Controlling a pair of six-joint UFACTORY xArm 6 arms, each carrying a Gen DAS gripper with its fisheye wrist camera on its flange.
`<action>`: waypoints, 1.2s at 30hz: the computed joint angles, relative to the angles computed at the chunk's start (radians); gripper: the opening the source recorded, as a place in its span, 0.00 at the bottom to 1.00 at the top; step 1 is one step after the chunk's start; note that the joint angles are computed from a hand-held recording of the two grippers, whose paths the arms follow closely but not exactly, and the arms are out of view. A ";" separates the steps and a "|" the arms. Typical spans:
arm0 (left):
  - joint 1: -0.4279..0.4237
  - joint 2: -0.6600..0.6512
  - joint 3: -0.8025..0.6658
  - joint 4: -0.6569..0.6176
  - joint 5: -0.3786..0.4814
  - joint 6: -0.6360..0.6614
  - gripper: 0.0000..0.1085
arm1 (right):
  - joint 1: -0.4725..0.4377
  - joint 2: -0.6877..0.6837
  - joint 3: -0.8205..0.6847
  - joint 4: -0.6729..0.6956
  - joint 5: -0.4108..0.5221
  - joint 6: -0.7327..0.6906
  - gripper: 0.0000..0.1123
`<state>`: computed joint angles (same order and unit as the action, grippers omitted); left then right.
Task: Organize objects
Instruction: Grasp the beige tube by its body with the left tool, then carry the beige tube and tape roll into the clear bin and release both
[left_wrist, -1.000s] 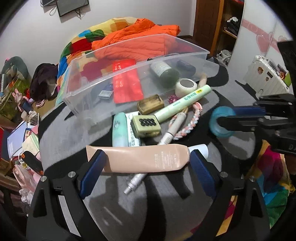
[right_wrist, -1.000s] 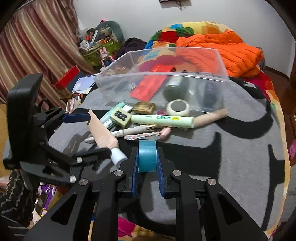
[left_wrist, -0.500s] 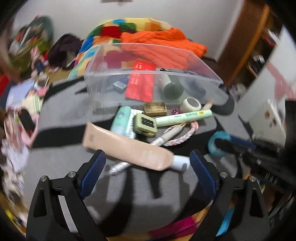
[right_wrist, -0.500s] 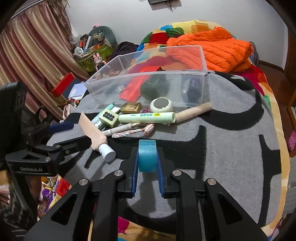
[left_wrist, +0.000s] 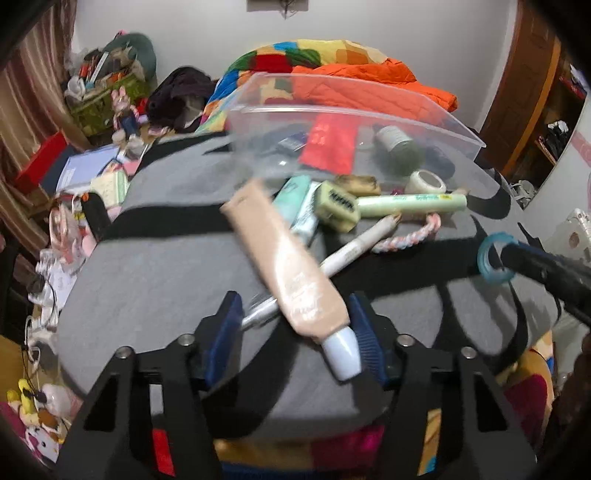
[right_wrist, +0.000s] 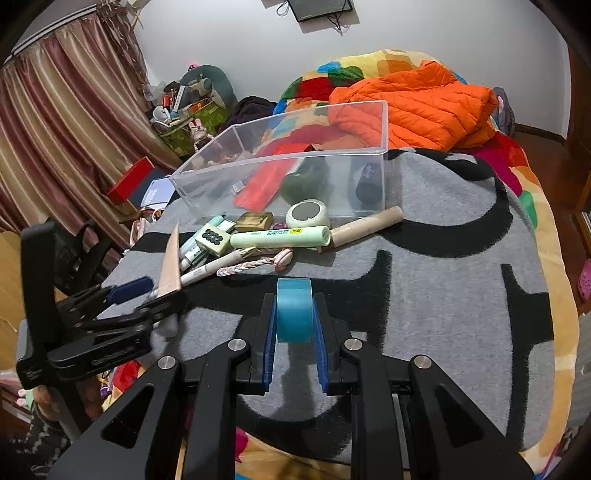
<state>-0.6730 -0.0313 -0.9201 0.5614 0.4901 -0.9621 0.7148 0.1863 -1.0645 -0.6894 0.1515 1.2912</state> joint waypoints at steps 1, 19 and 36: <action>0.008 -0.021 0.025 -0.016 -0.005 0.006 0.53 | 0.001 0.003 -0.002 -0.004 -0.006 0.003 0.15; 0.052 -0.054 0.085 0.127 -0.079 -0.135 0.30 | 0.036 0.015 -0.069 -0.060 0.059 0.037 0.15; 0.090 -0.088 -0.009 0.138 -0.217 -0.031 0.30 | -0.015 0.064 -0.278 -0.195 0.155 0.079 0.15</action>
